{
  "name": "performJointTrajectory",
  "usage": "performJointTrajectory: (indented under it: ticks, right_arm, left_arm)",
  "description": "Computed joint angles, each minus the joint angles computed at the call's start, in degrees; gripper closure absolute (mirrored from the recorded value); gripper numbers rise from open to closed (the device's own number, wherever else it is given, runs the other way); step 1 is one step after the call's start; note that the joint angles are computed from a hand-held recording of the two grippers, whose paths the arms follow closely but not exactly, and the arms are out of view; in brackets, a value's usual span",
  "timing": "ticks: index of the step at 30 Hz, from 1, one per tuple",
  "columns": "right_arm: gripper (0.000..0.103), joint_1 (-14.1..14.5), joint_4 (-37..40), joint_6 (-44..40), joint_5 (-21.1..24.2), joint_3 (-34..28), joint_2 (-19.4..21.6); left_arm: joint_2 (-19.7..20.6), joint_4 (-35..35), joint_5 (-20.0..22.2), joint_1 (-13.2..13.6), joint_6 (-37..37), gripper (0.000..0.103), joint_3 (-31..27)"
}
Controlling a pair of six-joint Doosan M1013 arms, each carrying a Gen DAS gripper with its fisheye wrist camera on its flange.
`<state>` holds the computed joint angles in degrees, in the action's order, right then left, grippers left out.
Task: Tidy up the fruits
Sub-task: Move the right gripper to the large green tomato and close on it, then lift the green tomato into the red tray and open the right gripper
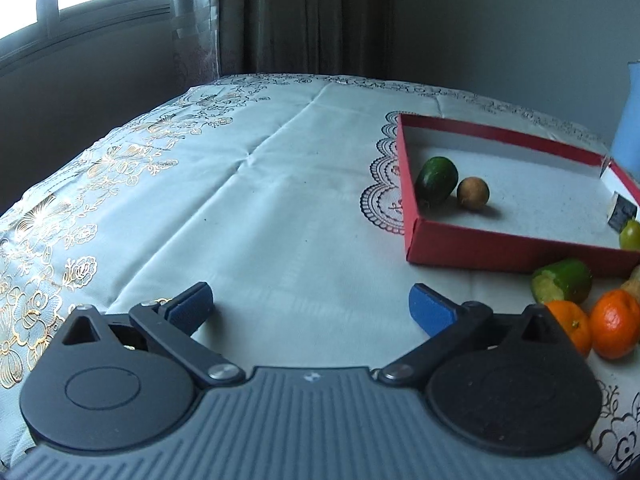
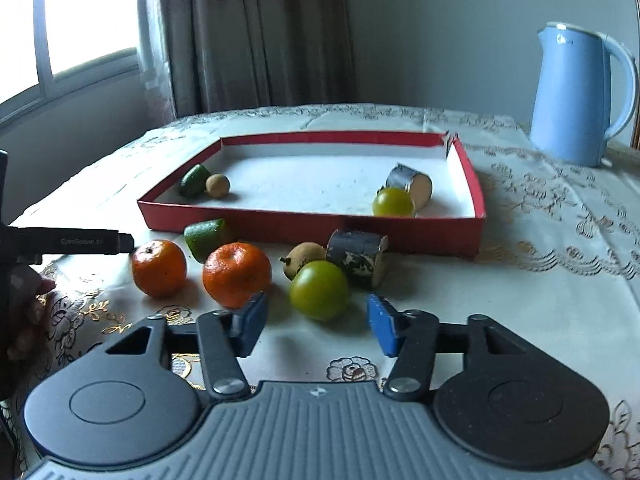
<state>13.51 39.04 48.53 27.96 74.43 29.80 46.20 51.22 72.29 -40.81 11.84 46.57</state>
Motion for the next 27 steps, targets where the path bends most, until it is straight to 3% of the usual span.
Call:
performJointTrajectory:
  ticks: [6, 27]
  right_arm:
    - [0.064, 0.38, -2.45, 3.53, -0.5, -1.07, 0.97]
    - [0.069, -0.3, 1.81, 0.23, -2.64, 0.52, -0.09]
  left_arm:
    - [-0.05, -0.48, -0.36, 0.14, -0.19, 0.0, 0.08]
    - [-0.36, -0.71, -0.83, 0.22, -0.63, 0.0, 0.52]
